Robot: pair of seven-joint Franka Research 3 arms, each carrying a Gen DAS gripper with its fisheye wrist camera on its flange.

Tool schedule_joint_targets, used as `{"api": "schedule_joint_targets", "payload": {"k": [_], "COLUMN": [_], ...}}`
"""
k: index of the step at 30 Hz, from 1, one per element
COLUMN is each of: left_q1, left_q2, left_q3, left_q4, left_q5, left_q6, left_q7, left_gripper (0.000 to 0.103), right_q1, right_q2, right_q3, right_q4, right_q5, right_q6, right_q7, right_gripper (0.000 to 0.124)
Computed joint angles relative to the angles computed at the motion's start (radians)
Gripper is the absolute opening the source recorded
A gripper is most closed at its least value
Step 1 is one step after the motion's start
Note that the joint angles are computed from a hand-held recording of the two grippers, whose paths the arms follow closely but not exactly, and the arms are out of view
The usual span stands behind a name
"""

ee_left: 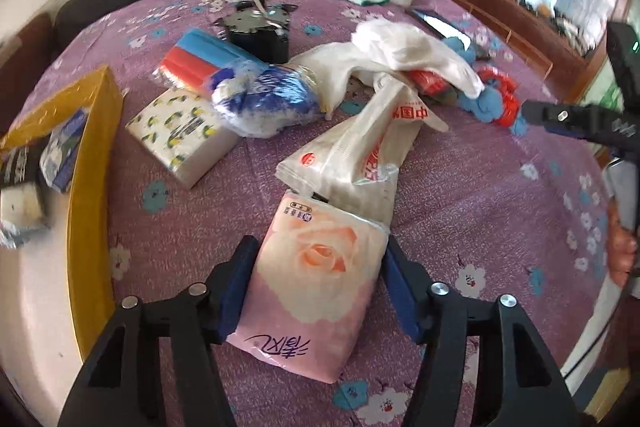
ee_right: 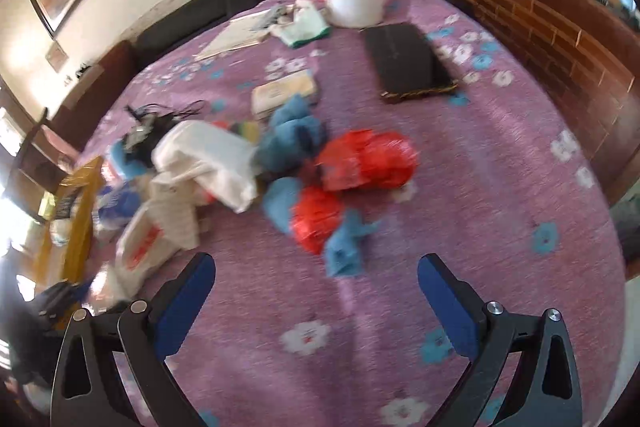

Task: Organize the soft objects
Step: 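Grasp the pink tissue pack with the left tool while the right tool grasps the red-bagged blue towel, then carry both items into the yellow box tray and open both tools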

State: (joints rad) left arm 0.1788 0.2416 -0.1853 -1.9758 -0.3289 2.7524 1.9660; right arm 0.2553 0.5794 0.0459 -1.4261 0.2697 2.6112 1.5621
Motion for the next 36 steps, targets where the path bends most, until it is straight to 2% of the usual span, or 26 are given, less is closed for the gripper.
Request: {"api": "schedule_joint_targets", "payload": {"k": [3, 8, 10, 11, 12, 15, 22, 25, 28, 31, 36], "left_q1": [0.032, 0.039, 0.040, 0.041, 0.042, 0.031, 0.018, 0.019, 0.034, 0.062, 0.130], "left_q2": [-0.018, -0.047, -0.060, -0.068, -0.078, -0.102, -0.188, -0.213, -0.227, -0.209, -0.125], "left_q3": [-0.025, -0.019, -0.012, -0.010, -0.006, 0.009, 0.079, 0.120, 0.161, 0.193, 0.213], "left_q4": [-0.013, -0.026, -0.034, -0.039, -0.046, -0.065, -0.124, -0.137, -0.143, -0.119, -0.014], "left_q5": [-0.096, -0.213, -0.264, -0.295, -0.327, -0.397, -0.554, -0.561, -0.520, -0.442, -0.331], "left_q6": [-0.012, -0.027, -0.034, -0.040, -0.044, -0.048, -0.077, -0.083, -0.067, -0.066, -0.102], "left_q7": [0.056, 0.112, 0.133, 0.147, 0.160, 0.190, 0.270, 0.266, 0.220, 0.143, 0.026], "left_gripper": [0.058, 0.059, 0.059, 0.059, 0.059, 0.059, 0.059, 0.059, 0.059, 0.059, 0.059], "right_q1": [0.061, 0.102, 0.097, 0.094, 0.091, 0.084, 0.051, 0.033, 0.017, 0.036, 0.097], "right_q2": [0.043, 0.163, 0.203, 0.208, 0.213, 0.171, -0.010, -0.077, -0.100, -0.081, 0.022], "right_q3": [-0.066, -0.105, -0.094, -0.088, -0.081, -0.067, -0.005, 0.036, 0.085, 0.111, 0.138], "right_q4": [0.066, 0.259, 0.321, 0.326, 0.336, 0.266, 0.003, -0.078, -0.085, -0.034, 0.147], "right_q5": [-0.123, -0.248, -0.253, -0.251, -0.246, -0.228, -0.139, -0.071, 0.015, 0.064, 0.100], "right_q6": [-0.007, -0.126, -0.167, -0.174, -0.189, -0.156, -0.030, 0.011, 0.015, -0.017, -0.142], "right_q7": [0.030, 0.052, 0.050, 0.049, 0.047, 0.049, -0.031, -0.096, -0.183, -0.243, -0.289], "right_gripper": [0.102, 0.099, 0.089, 0.074, 0.052, 0.046, 0.044, 0.044, 0.044, 0.044, 0.044]}}
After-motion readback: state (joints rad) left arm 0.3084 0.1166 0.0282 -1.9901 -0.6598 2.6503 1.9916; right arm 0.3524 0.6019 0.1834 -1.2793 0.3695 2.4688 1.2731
